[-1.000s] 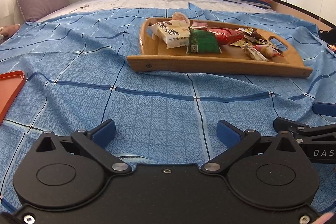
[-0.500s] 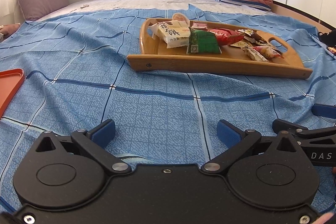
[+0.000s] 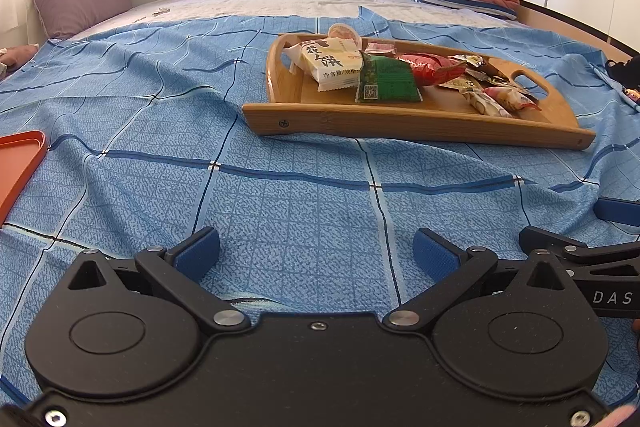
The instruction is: Organize snacks
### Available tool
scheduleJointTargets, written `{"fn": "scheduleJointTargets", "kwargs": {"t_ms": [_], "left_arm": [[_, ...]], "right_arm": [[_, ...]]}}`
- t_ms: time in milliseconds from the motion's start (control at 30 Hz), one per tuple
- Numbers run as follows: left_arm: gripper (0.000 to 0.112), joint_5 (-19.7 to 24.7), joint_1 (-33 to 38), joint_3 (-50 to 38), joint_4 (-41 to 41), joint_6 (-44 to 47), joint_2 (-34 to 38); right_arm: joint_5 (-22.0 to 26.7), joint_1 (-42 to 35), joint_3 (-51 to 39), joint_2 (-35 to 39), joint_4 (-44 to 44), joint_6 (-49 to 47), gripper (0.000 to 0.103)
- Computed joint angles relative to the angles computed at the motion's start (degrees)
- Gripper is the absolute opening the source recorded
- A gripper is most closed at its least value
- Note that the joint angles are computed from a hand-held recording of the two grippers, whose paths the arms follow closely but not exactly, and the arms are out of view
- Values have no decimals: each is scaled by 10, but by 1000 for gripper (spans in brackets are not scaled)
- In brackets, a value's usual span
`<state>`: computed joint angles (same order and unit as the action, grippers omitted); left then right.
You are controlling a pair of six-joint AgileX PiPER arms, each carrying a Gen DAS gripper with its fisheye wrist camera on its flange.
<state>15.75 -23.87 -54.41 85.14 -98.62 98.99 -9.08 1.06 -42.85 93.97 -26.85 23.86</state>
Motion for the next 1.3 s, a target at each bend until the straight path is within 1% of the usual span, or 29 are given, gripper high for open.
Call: {"fn": "scheduleJointTargets", "kwargs": {"t_ms": [167, 1300], "left_arm": [[103, 3, -2, 2, 11, -10, 0], [103, 4, -2, 0, 10, -6, 3]], "right_arm": [[0, 0, 0, 0, 0, 0, 103], [-2, 0, 1, 0, 5, -4, 103]]}}
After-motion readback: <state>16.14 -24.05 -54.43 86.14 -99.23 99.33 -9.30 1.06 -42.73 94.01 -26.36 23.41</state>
